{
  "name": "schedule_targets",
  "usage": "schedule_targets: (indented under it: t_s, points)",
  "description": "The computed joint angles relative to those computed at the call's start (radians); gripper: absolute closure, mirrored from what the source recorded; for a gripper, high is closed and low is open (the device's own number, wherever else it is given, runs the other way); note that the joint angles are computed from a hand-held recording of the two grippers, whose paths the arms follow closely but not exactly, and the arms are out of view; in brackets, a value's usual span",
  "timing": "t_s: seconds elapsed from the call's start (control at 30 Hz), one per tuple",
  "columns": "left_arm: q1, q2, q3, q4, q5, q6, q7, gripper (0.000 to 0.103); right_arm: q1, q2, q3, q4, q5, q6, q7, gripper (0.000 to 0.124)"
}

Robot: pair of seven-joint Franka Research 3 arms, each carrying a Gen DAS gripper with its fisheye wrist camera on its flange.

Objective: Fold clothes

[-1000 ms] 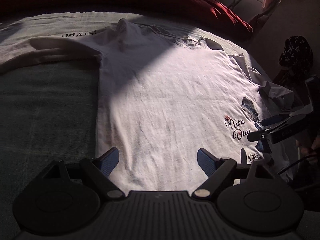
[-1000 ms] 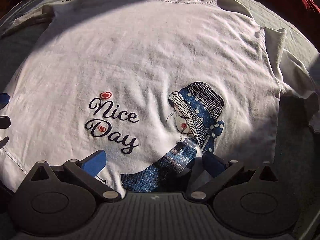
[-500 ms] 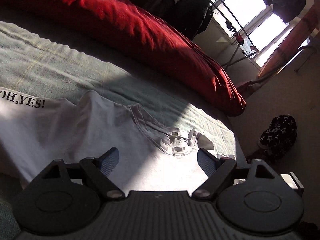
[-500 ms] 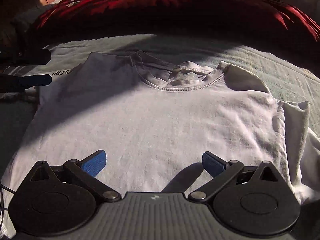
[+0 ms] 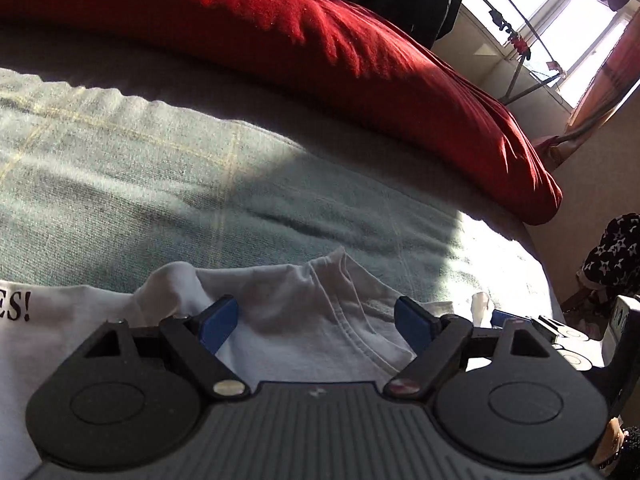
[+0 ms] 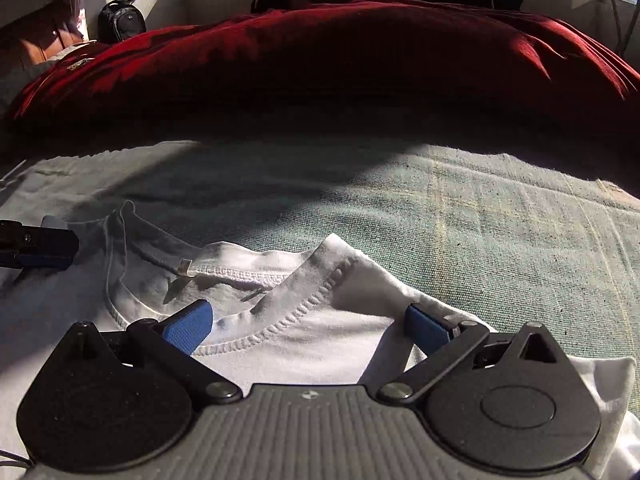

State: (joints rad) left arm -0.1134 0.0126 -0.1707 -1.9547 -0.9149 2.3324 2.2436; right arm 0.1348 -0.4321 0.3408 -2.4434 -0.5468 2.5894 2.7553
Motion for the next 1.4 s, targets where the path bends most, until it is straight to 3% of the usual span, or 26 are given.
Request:
schedule_targets:
  t_s: [0.17,0.33,0.4,0.5,0.63,0.77,0.9,1.0,1.07,1.2,1.4]
  points:
    - [0.020,-0.027,0.019,0.011,-0.076,-0.092,-0.006,0.018,0.023,-0.021,-0.018,0.024,0.043,-0.034,-0.026,0.021]
    - [0.034,-0.016,0.038,0.017,-0.100,-0.229,-0.001,0.018,0.070,-0.076,-0.012,-0.030,0.117,0.058,-0.085,0.021]
    - [0.026,0.000,0.024,0.014,-0.078,-0.191,0.007,0.018,0.053,-0.017,0.007,-0.009,0.113,0.064,-0.130,0.021]
    - [0.016,0.039,0.002,0.035,-0.094,-0.129,0.037,0.018,-0.023,0.063,0.064,0.040,-0.023,0.064,-0.093,0.021]
    - [0.006,0.080,-0.025,0.096,-0.069,-0.064,-0.012,0.018,-0.002,0.114,0.025,0.103,-0.063,0.019,-0.068,0.021]
    - [0.029,0.045,-0.022,0.104,-0.076,-0.150,-0.018,0.018,0.079,0.082,-0.017,0.133,0.022,-0.078,-0.096,0.021]
    - [0.040,-0.025,0.009,0.033,-0.031,-0.255,-0.017,0.017,0.150,0.005,-0.004,0.089,0.142,-0.120,-0.054,0.021]
    - [0.029,-0.035,0.017,-0.015,-0.009,-0.234,-0.003,0.018,0.175,-0.015,0.022,0.055,0.187,-0.121,-0.026,0.021]
    - [0.016,-0.031,0.013,-0.010,0.002,-0.198,-0.002,0.017,0.152,-0.002,0.057,0.056,0.125,-0.126,-0.012,0.021]
    - [-0.005,-0.033,0.004,0.007,0.035,-0.153,-0.034,0.017,0.138,0.017,0.028,0.075,0.096,-0.119,-0.007,0.021]
    - [-0.021,-0.084,0.014,-0.007,0.088,-0.194,-0.037,0.017,0.133,-0.181,0.041,-0.029,0.177,-0.138,0.122,0.021]
